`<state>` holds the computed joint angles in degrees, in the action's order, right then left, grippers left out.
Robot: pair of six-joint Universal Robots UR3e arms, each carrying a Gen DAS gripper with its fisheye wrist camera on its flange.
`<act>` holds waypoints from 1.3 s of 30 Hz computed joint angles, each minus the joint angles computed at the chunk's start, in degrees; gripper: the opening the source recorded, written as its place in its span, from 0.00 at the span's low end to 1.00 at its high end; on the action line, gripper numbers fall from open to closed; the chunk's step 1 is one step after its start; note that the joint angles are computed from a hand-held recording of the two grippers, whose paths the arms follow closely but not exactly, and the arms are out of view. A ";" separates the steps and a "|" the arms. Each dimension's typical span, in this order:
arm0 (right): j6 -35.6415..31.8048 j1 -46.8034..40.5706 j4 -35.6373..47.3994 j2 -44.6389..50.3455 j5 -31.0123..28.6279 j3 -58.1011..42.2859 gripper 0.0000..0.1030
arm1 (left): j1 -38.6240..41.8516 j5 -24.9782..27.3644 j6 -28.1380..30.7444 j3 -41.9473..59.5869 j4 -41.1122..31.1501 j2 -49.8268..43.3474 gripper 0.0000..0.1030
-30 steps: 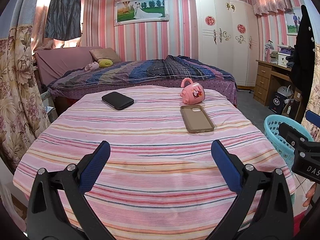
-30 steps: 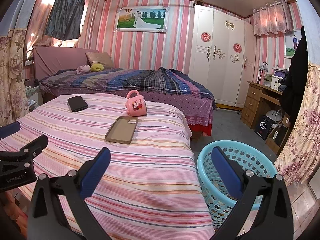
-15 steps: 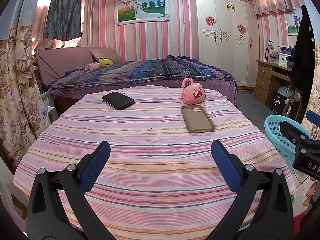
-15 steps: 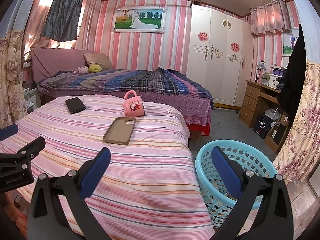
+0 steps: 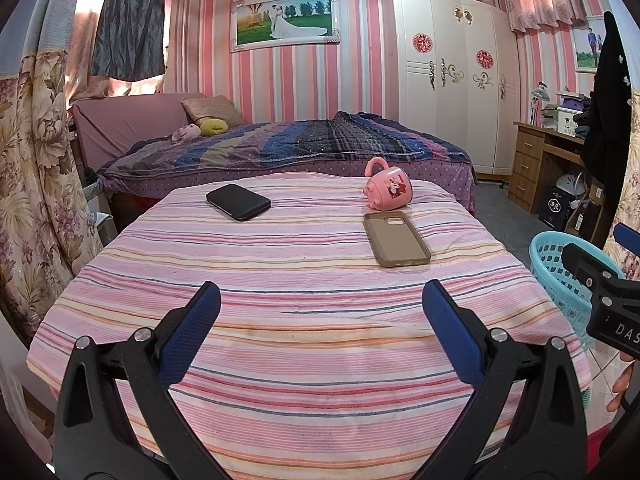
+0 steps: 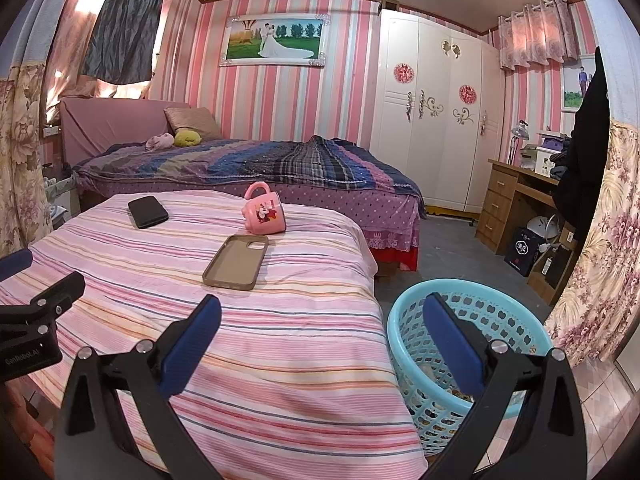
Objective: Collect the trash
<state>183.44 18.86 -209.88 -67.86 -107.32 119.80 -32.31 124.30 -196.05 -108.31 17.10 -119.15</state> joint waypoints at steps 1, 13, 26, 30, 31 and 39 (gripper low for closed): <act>0.10 -0.08 0.03 -0.10 0.07 0.15 0.96 | -0.02 0.02 -0.03 0.02 0.02 0.00 0.95; -0.20 -0.60 0.04 -0.52 0.43 0.63 0.96 | 0.35 -0.29 -0.07 -0.59 0.55 0.12 0.95; -0.16 -0.31 0.49 -0.47 0.13 0.24 0.96 | 0.53 -0.44 -0.13 -0.82 0.58 0.32 0.95; -0.21 -0.33 0.45 -0.48 0.14 0.25 0.96 | 0.53 -0.44 -0.08 -0.81 0.63 0.30 0.95; -0.20 -0.30 0.48 -0.45 0.12 0.19 0.96 | 0.64 -0.50 -0.02 -0.93 0.70 0.40 0.95; -0.23 -0.35 0.47 -0.48 0.13 0.24 0.96 | 0.71 -0.58 0.00 -1.06 0.81 0.46 0.95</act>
<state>183.21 18.51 -209.42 -68.34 -107.19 120.04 -31.61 123.72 -196.05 -109.37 17.91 -118.69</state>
